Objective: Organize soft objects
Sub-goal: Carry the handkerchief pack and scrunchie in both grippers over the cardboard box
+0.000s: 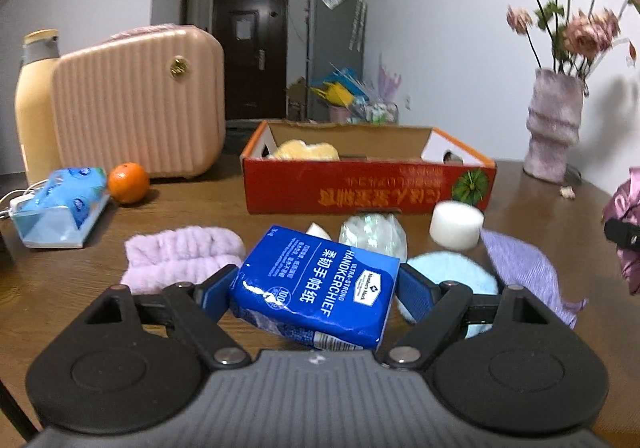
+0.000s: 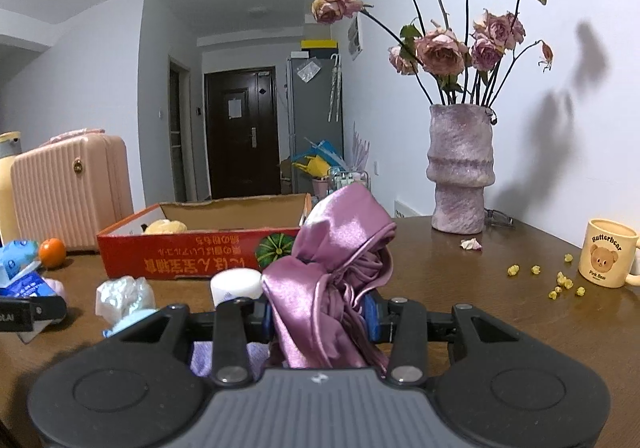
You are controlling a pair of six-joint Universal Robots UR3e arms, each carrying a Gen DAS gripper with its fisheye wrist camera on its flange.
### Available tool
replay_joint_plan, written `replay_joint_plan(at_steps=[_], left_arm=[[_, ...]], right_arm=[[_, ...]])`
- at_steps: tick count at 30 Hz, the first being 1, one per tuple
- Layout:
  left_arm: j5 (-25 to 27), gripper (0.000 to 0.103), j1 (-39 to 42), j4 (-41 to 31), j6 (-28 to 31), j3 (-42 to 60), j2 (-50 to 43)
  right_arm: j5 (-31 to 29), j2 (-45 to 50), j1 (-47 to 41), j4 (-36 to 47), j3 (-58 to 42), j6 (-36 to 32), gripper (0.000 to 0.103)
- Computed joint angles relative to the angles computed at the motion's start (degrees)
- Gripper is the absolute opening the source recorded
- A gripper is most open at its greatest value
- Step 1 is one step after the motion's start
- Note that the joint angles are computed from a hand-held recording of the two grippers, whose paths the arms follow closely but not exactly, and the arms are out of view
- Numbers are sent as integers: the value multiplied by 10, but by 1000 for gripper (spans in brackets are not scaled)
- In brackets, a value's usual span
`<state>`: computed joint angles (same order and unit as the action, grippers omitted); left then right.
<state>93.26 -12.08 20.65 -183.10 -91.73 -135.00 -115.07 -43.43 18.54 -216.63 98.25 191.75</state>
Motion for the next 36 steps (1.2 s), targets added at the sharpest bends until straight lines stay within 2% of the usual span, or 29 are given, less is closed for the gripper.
replay_joint_plan(at_steps=[7, 16, 28, 36], left_arm=[[29, 85, -15, 34, -29, -24, 21], [60, 85, -34, 51, -39, -25, 24], [79, 85, -33, 11, -61, 79, -10], [74, 85, -23, -26, -64, 170, -47]], right_arm=[[-31, 13, 21, 14, -42, 8, 40], [-33, 15, 28, 22, -67, 8, 40], [-32, 51, 33, 72, -180, -23, 40], [-16, 96, 22, 151, -310, -32, 40]])
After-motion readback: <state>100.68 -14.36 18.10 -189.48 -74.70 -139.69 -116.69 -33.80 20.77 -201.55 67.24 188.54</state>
